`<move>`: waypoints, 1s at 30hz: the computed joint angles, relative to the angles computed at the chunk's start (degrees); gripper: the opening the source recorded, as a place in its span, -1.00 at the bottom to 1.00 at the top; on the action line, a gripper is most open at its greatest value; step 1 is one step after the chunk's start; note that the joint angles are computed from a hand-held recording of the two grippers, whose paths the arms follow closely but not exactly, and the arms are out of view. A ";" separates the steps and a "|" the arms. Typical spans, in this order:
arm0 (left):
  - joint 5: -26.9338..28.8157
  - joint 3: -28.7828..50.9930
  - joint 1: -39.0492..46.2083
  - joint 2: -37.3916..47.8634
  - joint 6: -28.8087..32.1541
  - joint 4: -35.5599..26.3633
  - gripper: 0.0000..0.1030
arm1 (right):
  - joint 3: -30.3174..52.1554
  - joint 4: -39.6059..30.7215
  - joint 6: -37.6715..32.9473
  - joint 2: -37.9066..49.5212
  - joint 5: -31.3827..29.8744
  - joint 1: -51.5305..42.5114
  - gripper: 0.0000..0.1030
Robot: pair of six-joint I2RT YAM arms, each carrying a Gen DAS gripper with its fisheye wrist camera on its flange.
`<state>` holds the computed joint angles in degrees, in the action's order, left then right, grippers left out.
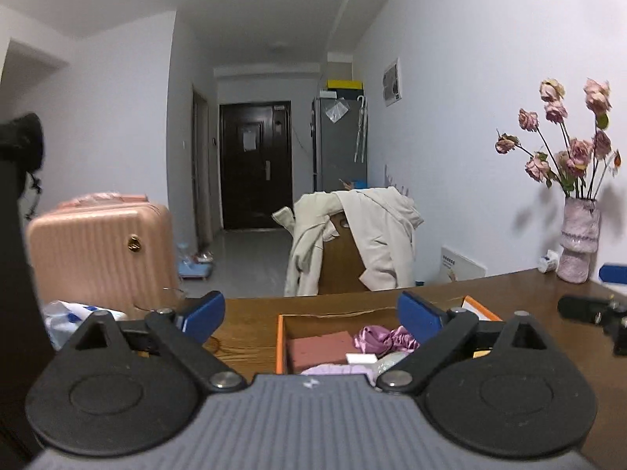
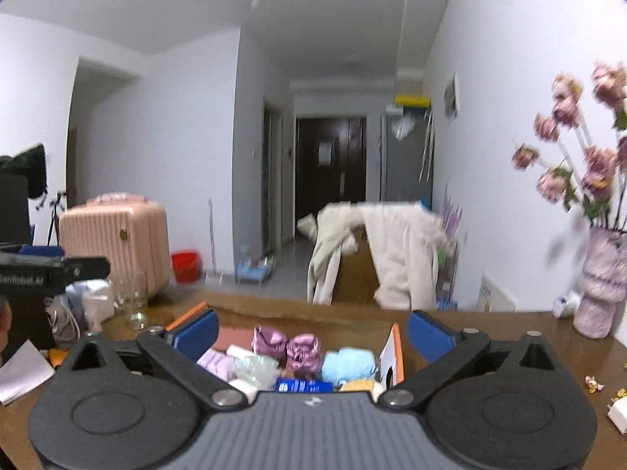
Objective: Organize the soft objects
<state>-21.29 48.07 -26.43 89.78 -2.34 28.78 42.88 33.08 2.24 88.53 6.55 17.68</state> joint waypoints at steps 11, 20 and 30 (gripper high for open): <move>-6.77 -14.20 -7.32 -10.36 -3.41 3.89 0.96 | -12.45 1.61 3.24 -11.40 5.84 4.67 1.00; -19.04 -28.00 -20.06 -27.44 -6.53 -2.49 1.00 | -24.31 -5.73 6.22 -27.79 18.27 18.07 1.00; -46.75 -38.82 -49.10 -43.75 -27.40 -25.28 1.00 | -35.28 -15.92 20.75 -38.34 50.57 53.79 1.00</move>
<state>-68.05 9.25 -75.54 46.02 -29.75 3.50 7.61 17.16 22.99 50.19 57.12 71.48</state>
